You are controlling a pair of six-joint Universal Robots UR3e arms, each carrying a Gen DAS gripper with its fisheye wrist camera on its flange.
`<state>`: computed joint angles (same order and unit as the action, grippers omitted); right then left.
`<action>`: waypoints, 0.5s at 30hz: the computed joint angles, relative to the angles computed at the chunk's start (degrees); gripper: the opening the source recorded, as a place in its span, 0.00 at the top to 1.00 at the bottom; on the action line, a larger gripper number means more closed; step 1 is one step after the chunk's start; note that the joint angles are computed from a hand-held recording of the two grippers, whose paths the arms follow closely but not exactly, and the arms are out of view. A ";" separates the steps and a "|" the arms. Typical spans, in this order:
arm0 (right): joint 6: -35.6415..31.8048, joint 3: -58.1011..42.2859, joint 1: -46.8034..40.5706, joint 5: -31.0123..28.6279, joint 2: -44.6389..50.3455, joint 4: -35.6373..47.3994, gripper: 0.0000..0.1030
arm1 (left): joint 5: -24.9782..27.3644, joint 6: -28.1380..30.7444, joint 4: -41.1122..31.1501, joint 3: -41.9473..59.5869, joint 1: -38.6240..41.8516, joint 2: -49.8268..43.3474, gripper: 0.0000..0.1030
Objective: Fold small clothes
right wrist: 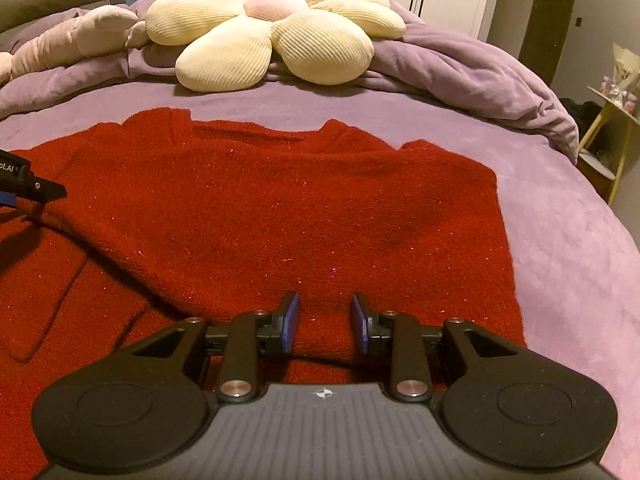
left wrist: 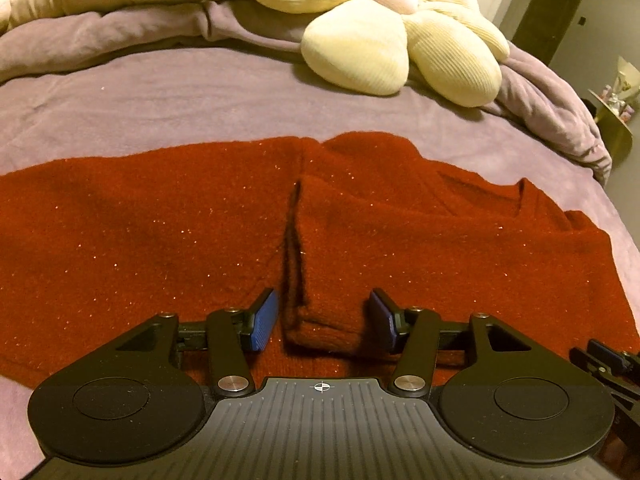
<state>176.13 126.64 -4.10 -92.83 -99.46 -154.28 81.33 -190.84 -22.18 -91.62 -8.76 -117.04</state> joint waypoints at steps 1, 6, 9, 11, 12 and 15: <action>-0.13 -0.31 0.18 -0.16 0.13 0.44 0.72 | -0.01 0.02 -0.12 0.03 0.04 0.02 0.45; -2.31 -4.48 0.63 -0.02 1.12 6.54 0.71 | -0.51 -0.78 -0.79 -1.20 1.14 1.46 0.45; -5.64 -7.13 -1.19 2.50 0.48 12.11 0.70 | -2.89 -0.89 -0.64 -4.63 3.22 4.64 0.34; -7.80 -9.02 -2.44 4.32 -1.33 17.19 0.71 | -7.55 -0.54 0.25 -9.97 6.46 9.10 0.10; -8.12 -9.35 -3.39 5.72 -3.57 19.92 0.71 | -9.13 -0.42 2.04 -14.53 8.50 12.66 0.07; -8.26 -5.28 -6.84 11.69 -15.19 25.84 0.58 | -14.79 2.04 5.38 -27.75 16.92 23.19 0.06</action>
<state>167.88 121.36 -10.95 -81.14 -114.65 -128.44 66.54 -188.80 -16.80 -119.37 8.17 -93.85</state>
